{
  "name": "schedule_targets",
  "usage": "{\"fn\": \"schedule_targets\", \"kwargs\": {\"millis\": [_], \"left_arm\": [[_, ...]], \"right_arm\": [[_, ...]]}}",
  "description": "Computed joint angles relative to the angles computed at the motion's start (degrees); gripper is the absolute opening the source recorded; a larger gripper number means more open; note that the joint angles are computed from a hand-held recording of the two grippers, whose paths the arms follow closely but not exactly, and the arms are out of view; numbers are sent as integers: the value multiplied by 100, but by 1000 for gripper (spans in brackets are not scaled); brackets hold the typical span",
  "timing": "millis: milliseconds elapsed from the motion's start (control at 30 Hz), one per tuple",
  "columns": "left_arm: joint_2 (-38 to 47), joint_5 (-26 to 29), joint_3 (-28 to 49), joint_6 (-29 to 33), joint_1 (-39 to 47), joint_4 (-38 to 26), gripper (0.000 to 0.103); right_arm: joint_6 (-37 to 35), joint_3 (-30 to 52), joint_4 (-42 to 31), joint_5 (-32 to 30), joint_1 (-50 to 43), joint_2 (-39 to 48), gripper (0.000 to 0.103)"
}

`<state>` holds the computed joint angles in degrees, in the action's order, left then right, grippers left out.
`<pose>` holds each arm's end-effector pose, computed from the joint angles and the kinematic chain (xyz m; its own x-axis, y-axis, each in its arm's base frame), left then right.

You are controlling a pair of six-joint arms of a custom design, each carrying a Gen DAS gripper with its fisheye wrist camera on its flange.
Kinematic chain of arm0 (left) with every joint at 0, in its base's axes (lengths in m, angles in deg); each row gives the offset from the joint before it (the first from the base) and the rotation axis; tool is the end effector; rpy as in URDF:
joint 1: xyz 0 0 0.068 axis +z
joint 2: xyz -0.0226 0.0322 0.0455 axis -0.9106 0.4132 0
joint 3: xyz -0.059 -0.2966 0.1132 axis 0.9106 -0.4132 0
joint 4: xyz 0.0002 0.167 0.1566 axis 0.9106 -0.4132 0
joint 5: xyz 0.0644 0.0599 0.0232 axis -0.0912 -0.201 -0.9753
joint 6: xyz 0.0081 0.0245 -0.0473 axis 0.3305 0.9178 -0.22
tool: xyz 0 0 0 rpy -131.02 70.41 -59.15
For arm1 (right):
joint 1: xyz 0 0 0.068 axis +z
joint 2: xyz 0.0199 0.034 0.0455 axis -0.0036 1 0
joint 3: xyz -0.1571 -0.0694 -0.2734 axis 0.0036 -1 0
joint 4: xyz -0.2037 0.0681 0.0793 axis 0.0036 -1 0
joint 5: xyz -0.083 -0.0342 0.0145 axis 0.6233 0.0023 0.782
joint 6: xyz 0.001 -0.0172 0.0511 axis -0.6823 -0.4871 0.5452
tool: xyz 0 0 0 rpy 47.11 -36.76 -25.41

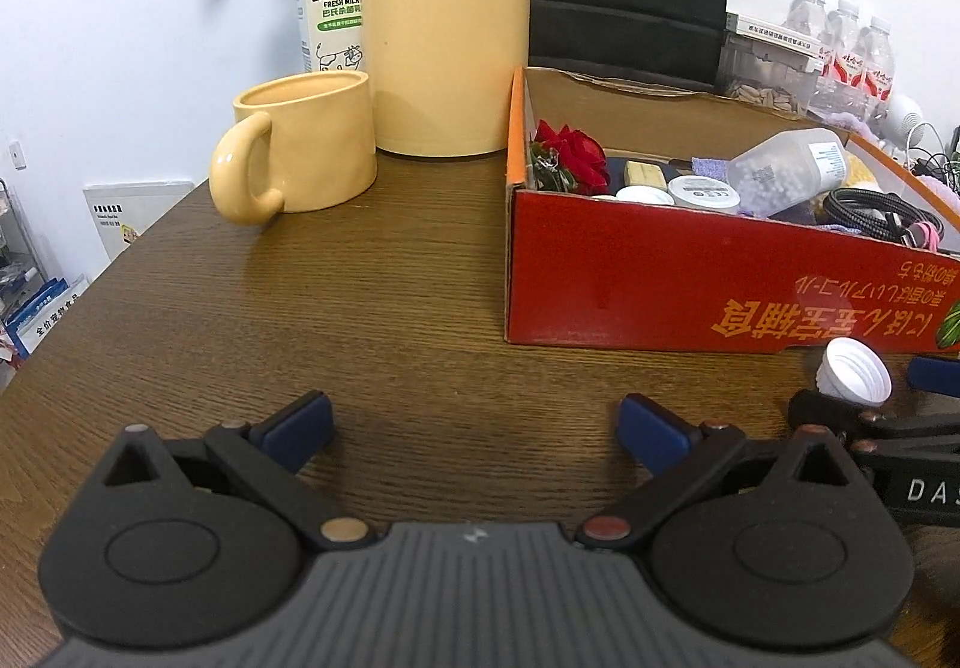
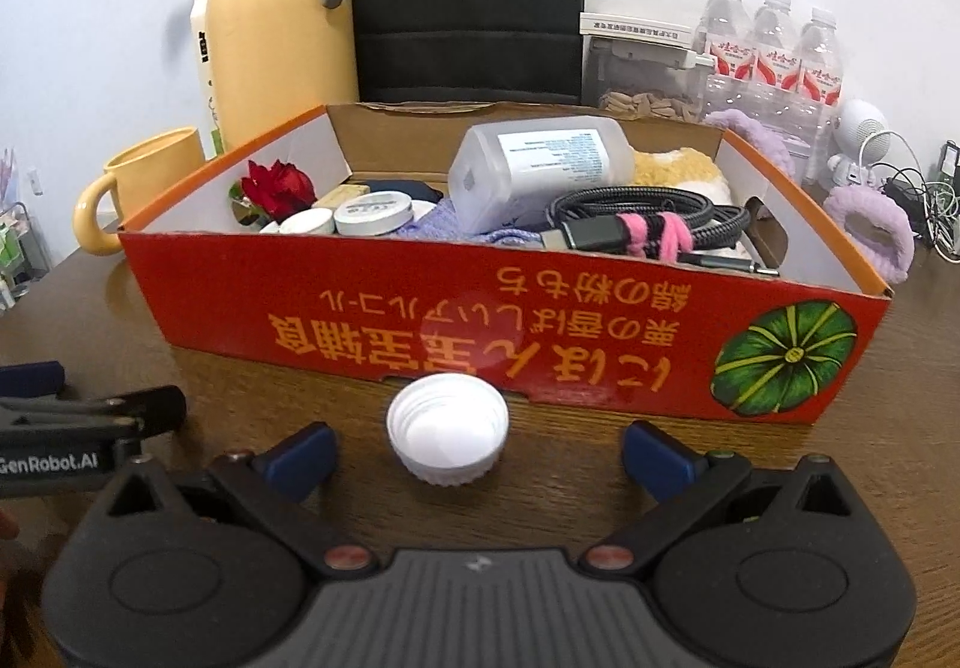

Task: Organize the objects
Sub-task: 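Grasp the last white cap with the right gripper, then lower the cap into the box and open the right gripper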

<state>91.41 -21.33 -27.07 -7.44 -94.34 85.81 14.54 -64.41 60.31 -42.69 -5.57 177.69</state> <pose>0.2529 -0.1211 0.1212 -0.6385 -0.0589 -0.7673 -0.0975 0.9952 0.0048 0.2736 -0.0172 0.1058 -0.6234 -0.0905 -0.7766 -0.1864 0.9818 0.0352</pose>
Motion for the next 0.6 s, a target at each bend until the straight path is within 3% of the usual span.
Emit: {"fn": "schedule_targets", "kwargs": {"millis": [67,133,367,600], "left_arm": [[-1,-8,-4,14,-22,8,103],[-1,6,-44,94,-74,100,103],[-121,-348,-484,248,-342,955,103],[-765,-562,-564,496,-574,1113,103]], "right_arm": [[-7,-158,322,-195,-71,29,53],[-15,-246,492,-373,-134,45,39],[48,-1009,2011,-934,-436,43,38],[221,-1148,2249,-1555,-858,-589,38]]}}
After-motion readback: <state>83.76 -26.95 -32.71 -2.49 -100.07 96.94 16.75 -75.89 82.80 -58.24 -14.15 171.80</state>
